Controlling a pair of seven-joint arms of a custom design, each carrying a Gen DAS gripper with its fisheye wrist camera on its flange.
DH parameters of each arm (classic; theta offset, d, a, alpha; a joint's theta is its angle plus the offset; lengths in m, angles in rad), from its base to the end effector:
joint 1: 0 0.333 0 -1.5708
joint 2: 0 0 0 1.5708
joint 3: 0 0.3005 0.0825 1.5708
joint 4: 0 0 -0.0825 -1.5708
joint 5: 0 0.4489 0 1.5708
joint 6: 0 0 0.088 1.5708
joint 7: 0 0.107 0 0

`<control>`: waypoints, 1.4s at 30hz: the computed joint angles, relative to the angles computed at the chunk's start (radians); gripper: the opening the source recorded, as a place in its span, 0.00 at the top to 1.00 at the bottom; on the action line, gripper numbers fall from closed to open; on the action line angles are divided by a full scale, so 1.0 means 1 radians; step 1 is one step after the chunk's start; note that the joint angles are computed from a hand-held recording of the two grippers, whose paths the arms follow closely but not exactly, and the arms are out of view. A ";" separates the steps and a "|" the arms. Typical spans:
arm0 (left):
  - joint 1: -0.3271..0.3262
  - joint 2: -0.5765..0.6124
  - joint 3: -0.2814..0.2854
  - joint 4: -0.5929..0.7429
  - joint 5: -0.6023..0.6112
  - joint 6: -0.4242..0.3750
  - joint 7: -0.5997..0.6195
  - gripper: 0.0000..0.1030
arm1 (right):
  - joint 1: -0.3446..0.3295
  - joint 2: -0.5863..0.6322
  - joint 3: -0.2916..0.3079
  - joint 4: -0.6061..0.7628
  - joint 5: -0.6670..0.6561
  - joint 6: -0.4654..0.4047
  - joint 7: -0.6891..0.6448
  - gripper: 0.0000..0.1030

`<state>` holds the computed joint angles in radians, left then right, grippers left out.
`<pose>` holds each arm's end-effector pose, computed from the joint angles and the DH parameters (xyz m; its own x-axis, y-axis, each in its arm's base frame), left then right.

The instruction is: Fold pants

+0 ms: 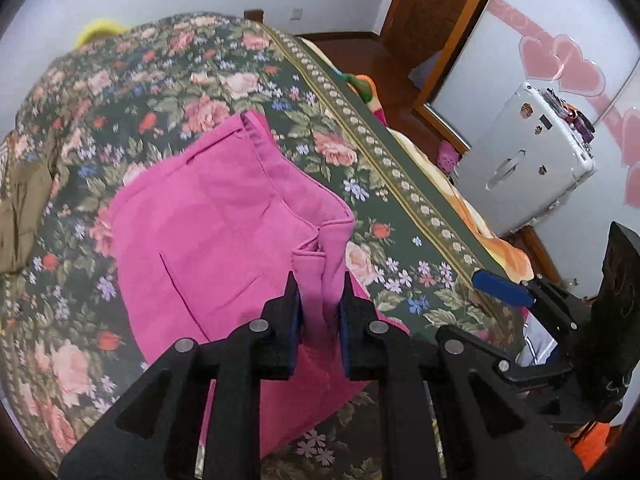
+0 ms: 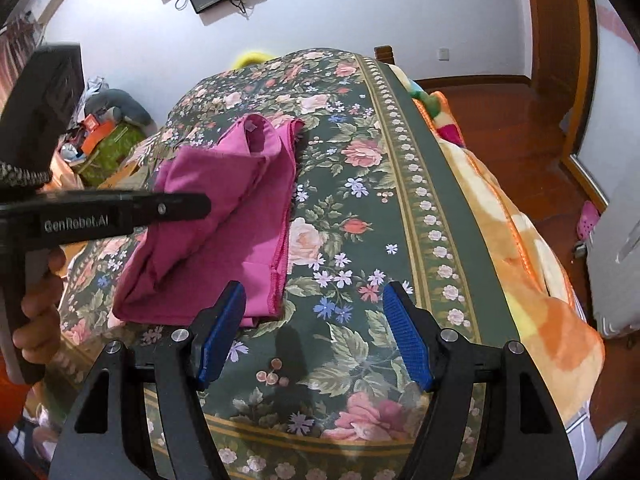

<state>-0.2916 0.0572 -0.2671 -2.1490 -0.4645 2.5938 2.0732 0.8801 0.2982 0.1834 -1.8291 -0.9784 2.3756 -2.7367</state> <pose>0.5395 -0.3262 0.3620 -0.6701 -0.7193 0.1832 -0.7092 0.5474 -0.4443 0.3566 0.6093 0.3537 -0.1730 -0.9453 -0.2765 -0.7227 0.3126 -0.6165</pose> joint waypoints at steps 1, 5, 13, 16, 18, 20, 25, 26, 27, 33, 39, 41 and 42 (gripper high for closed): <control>0.000 0.001 0.001 0.003 0.013 -0.014 -0.005 0.75 | 0.001 -0.001 0.000 -0.001 -0.001 -0.002 0.002 0.34; -0.006 -0.018 0.005 -0.020 0.109 0.009 -0.051 0.30 | 0.000 -0.007 0.000 0.001 -0.003 -0.004 0.005 0.34; 0.022 -0.082 0.033 -0.092 0.128 0.101 -0.033 0.27 | -0.004 0.022 -0.011 0.060 -0.027 0.004 -0.005 0.34; 0.042 -0.076 0.042 -0.112 0.232 0.110 -0.101 0.26 | -0.002 0.059 -0.023 0.114 -0.032 0.022 -0.031 0.34; 0.055 -0.072 0.047 -0.132 0.321 0.124 -0.154 0.26 | 0.000 0.091 -0.034 0.155 -0.028 0.041 -0.057 0.34; 0.066 -0.065 0.053 -0.144 0.366 0.132 -0.187 0.26 | 0.006 0.122 -0.044 0.194 -0.014 0.050 -0.084 0.34; 0.095 -0.066 0.071 -0.142 0.329 0.159 -0.185 0.27 | 0.013 0.204 -0.054 0.269 0.100 0.047 -0.211 0.34; 0.103 -0.061 0.075 -0.130 0.333 0.173 -0.193 0.26 | 0.017 0.209 -0.060 0.270 0.115 0.050 -0.220 0.34; 0.109 -0.052 0.078 -0.117 0.342 0.179 -0.200 0.26 | 0.019 0.210 -0.064 0.259 0.131 0.063 -0.221 0.34; 0.138 0.072 0.106 0.058 0.456 0.194 -0.297 0.21 | 0.032 0.171 -0.092 0.163 0.119 0.169 -0.137 0.34; 0.152 0.236 0.069 0.269 0.348 0.079 -0.145 0.21 | 0.035 0.172 -0.096 0.161 0.104 0.173 -0.129 0.34; 0.141 0.298 0.061 0.338 0.328 0.026 -0.115 0.21 | 0.034 0.171 -0.098 0.157 0.097 0.185 -0.126 0.33; 0.134 0.318 0.061 0.359 0.327 0.012 -0.106 0.21 | 0.032 0.170 -0.099 0.154 0.094 0.192 -0.124 0.33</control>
